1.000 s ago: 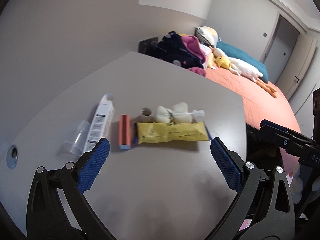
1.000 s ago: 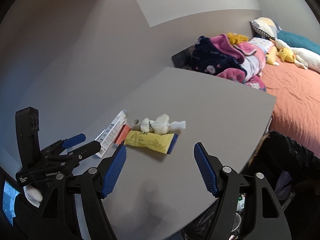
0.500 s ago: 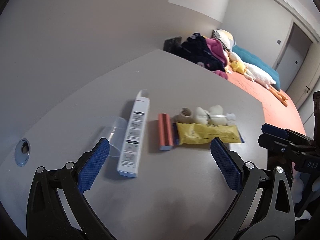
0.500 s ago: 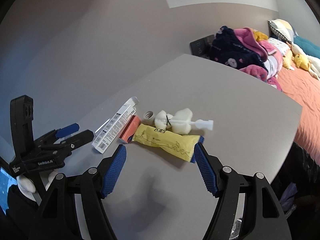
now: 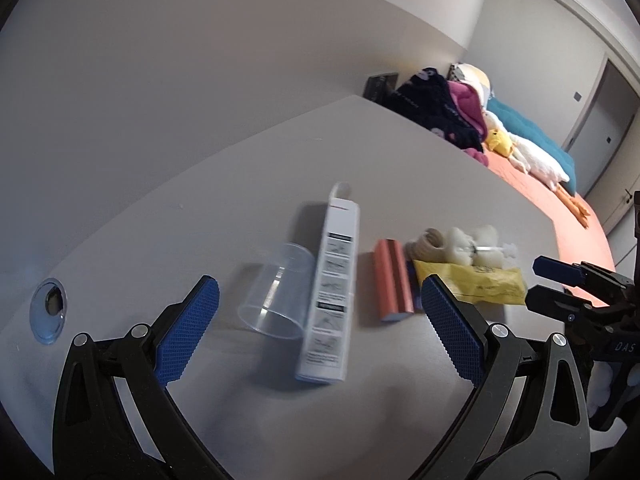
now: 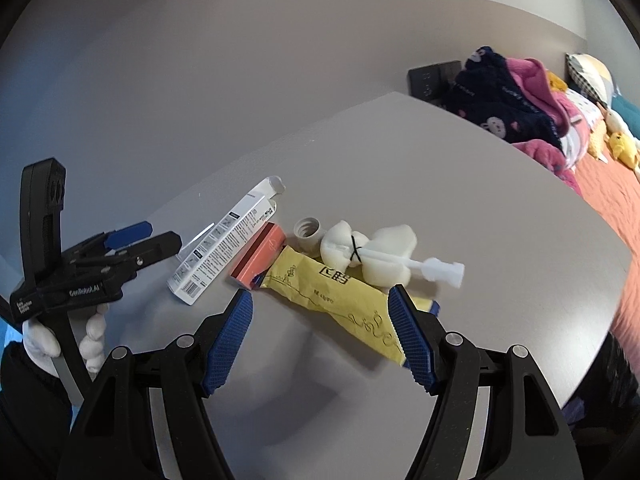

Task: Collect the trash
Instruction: 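Grasp the clear plastic cup with the left tool while the right grasps the yellow packet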

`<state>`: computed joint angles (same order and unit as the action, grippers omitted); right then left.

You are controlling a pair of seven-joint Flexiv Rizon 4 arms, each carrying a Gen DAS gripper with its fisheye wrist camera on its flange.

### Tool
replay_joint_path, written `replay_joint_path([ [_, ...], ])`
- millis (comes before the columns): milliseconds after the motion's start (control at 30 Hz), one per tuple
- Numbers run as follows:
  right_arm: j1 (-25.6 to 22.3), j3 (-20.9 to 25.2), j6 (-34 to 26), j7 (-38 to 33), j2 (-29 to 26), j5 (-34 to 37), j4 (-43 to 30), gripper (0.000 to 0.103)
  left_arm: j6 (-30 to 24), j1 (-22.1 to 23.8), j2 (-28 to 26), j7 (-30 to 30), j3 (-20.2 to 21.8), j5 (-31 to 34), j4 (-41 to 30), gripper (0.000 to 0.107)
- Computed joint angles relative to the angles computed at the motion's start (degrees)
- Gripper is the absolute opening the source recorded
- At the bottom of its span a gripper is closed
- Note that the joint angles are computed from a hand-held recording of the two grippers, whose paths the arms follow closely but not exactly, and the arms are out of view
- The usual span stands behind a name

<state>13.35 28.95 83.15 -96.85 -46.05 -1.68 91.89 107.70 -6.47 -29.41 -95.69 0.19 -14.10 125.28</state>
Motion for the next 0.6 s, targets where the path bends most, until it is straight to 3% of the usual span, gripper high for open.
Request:
replay_joint_path([
  [133, 0.9, -0.37, -2.39, -1.98, -1.24, -1.16, -2.13, 0.071, -1.02, 0.8, -0.59, 0.34, 0.47, -0.18, -0.82, 0.097],
  [400, 3.53, -3.38, -6.4, -4.79, -2.68, -2.5, -5.49, 0.066, -2.61, 10.25, -2.14, 0.28, -7.13, 3.8, -1.75, 0.087],
  [600, 4.63, -4.46, -10.11, -7.16, -3.44, -1.34, -7.53, 0.061, -3.2, 13.62, -3.64, -0.29, -9.77, 5.17, -2.23, 0.083],
])
